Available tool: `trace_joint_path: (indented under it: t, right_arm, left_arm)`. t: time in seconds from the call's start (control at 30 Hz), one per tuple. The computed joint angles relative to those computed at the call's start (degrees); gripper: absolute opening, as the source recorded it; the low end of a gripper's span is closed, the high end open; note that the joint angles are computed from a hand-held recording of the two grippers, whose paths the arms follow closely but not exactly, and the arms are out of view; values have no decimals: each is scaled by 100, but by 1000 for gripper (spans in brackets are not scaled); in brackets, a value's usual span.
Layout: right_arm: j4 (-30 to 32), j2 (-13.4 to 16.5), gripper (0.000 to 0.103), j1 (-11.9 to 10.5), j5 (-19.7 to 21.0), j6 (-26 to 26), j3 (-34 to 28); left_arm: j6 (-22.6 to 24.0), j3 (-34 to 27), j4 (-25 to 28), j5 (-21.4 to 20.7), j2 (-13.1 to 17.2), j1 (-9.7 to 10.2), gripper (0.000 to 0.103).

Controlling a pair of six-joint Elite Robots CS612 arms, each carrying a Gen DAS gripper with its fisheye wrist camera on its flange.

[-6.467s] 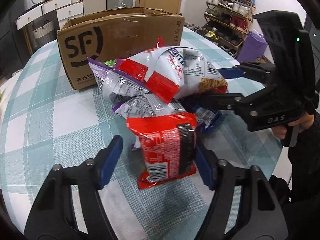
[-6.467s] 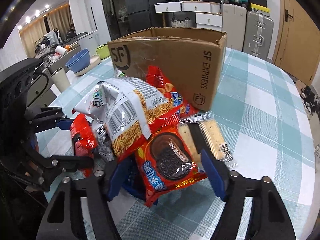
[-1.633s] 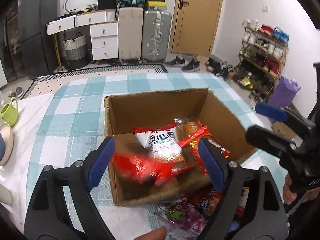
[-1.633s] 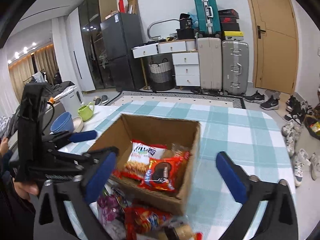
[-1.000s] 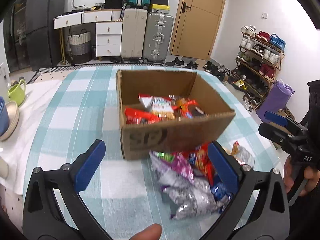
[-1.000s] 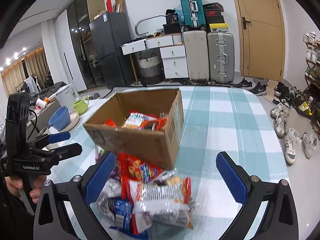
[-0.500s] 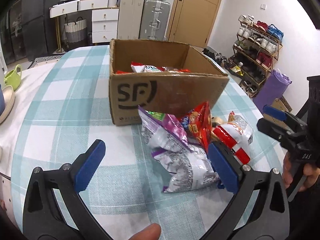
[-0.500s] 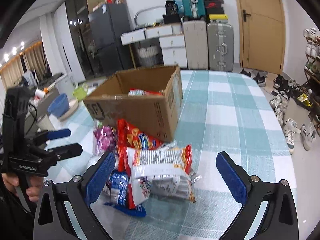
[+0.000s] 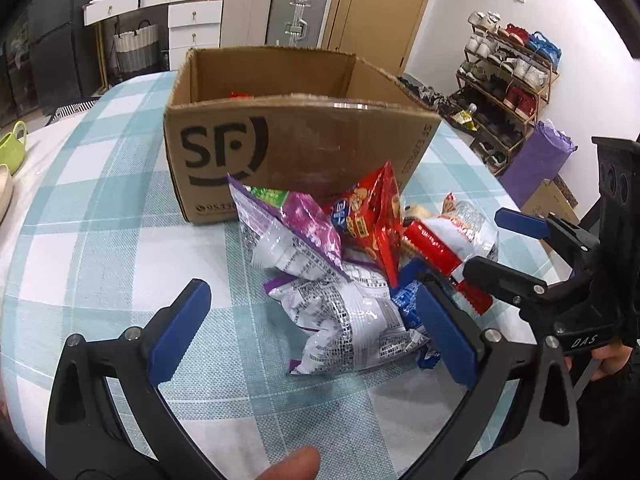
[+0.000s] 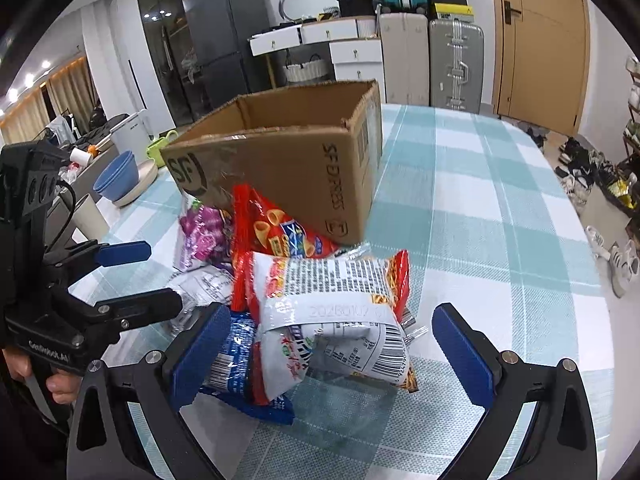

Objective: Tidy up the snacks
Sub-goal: 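Grasp the white barcoded bag with right gripper while left gripper grasps the purple-white chip bag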

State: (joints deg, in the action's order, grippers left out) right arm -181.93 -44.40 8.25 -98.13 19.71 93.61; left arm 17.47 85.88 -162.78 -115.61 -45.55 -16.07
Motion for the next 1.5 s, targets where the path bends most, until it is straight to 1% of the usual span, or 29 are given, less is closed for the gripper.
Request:
trace_joint_path:
  t: [0.17, 0.3, 0.43, 0.5, 0.57, 0.63, 0.7, 0.73, 0.8, 0.83, 0.87, 0.9, 0.93, 1.0, 1.03, 1.07, 1.1, 1.17, 1.27, 1.5]
  right_arm:
    - [87, 57, 102, -79, 220, 227, -26]
    - [95, 65, 102, -114, 308, 351, -10]
    - [-51, 77, 101, -128, 406, 356, 9]
    - [-69, 81, 95, -127, 438, 304, 7]
    - [-37, 75, 85, -116, 459, 262, 1]
    - [-21, 74, 82, -100, 423, 212, -8]
    - [-23, 67, 77, -95, 450, 146, -6]
    - [-33, 67, 76, -89, 440, 123, -3]
    - [-103, 65, 73, -77, 394, 67, 6]
    - [-145, 64, 73, -75, 387, 43, 19]
    - [-198, 61, 73, -70, 374, 13, 31]
    - [-263, 60, 72, -64, 353, -15, 43]
    - [-306, 59, 72, -58, 335, -30, 50]
    - [-380, 46, 72, -53, 320, -54, 66]
    - [-406, 43, 72, -49, 305, -57, 68]
    - [-467, 39, 72, -46, 280, -63, 80]
    - [-506, 34, 72, -48, 280, -65, 90]
    - [-560, 19, 72, -51, 262, -56, 108]
    - [-639, 5, 72, -54, 238, -31, 141]
    - [-870, -19, 72, -29, 192, -85, 183]
  left_arm:
    - [31, -36, 222, 78, 45, -51, 102]
    - [70, -67, 357, 116, 75, -97, 102]
    - [-21, -119, 472, 135, 124, -131, 102]
    - [-85, -156, 520, 145, 152, -140, 102]
    - [-171, -206, 588, 93, 190, -131, 102]
    - [-239, -264, 676, 22, 223, -120, 102]
    - [-283, -315, 736, -31, 254, -116, 102]
    - [-286, -333, 751, -44, 264, -109, 102]
    - [-280, -388, 843, -141, 288, -102, 98]
    - [-249, -407, 907, -227, 297, -85, 92]
    - [-197, -454, 1013, -367, 313, -71, 82]
    - [-137, -495, 1129, -483, 323, -61, 78]
    - [-84, -534, 1237, -569, 331, -61, 71]
    - [-69, -549, 1214, -557, 339, -83, 68]
    - [-53, -510, 1186, -555, 323, -86, 65]
    - [-23, -543, 1267, -629, 337, -83, 57]
    - [-46, -558, 1279, -659, 346, -82, 57]
    - [-53, -545, 1219, -670, 347, -87, 53]
    - [-49, -528, 1152, -678, 339, -83, 51]
    - [-7, -371, 1001, -734, 226, -51, 50]
